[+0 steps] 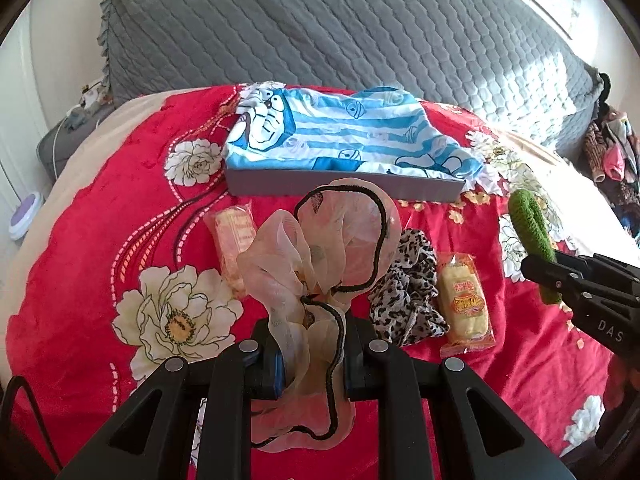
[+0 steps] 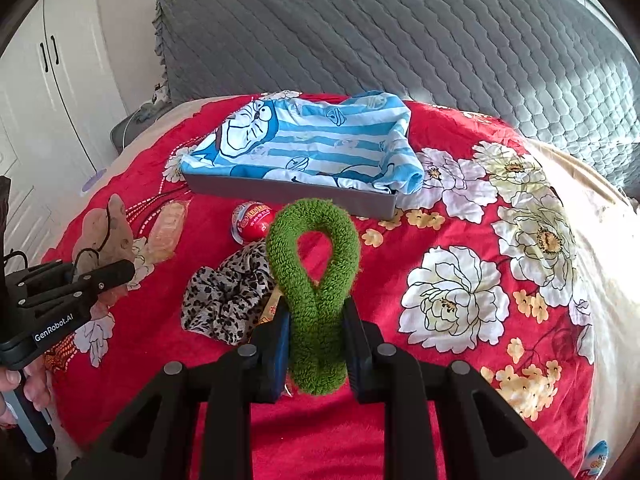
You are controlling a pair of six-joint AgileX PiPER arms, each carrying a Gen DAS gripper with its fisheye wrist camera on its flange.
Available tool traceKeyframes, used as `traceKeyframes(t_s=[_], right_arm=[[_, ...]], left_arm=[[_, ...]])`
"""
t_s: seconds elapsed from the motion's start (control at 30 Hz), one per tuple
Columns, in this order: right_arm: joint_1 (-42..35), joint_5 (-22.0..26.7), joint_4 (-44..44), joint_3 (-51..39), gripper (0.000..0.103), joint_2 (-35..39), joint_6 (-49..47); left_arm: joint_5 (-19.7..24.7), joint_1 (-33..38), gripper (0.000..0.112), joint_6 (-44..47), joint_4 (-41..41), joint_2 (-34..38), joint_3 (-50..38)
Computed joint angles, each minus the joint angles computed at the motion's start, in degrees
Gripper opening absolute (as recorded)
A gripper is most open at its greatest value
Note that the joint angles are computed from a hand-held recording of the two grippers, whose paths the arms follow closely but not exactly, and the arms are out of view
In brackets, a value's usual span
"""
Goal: Organize objects
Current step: 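Lift the green ring with the right tool while the left tool lifts the beige scrunchie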
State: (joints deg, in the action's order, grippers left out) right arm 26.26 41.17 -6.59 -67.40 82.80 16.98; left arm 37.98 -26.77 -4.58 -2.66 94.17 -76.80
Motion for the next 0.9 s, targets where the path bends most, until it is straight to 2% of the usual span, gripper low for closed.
traceKeyframes(t_s=[0.3,0.5,0.9], right_arm=[[0.9,1.2,0.2,-1.1,0.024,-1.8,0.7],[3.8,2.6,-3.6,-4.0,0.024,-2.3,4.8],[5.8,8.8,-6.4,-15.0,0.024,0.1,9.5]], left_arm=[[1.2,-0.5,0.02,-1.9,1.3,0.3,-2.4],[2.8,-0.8,0.02,-2.3,1.3,0.5,-5.6],[7.5,0.1,0.021,-1.3,1.4,2.8,-15.2]])
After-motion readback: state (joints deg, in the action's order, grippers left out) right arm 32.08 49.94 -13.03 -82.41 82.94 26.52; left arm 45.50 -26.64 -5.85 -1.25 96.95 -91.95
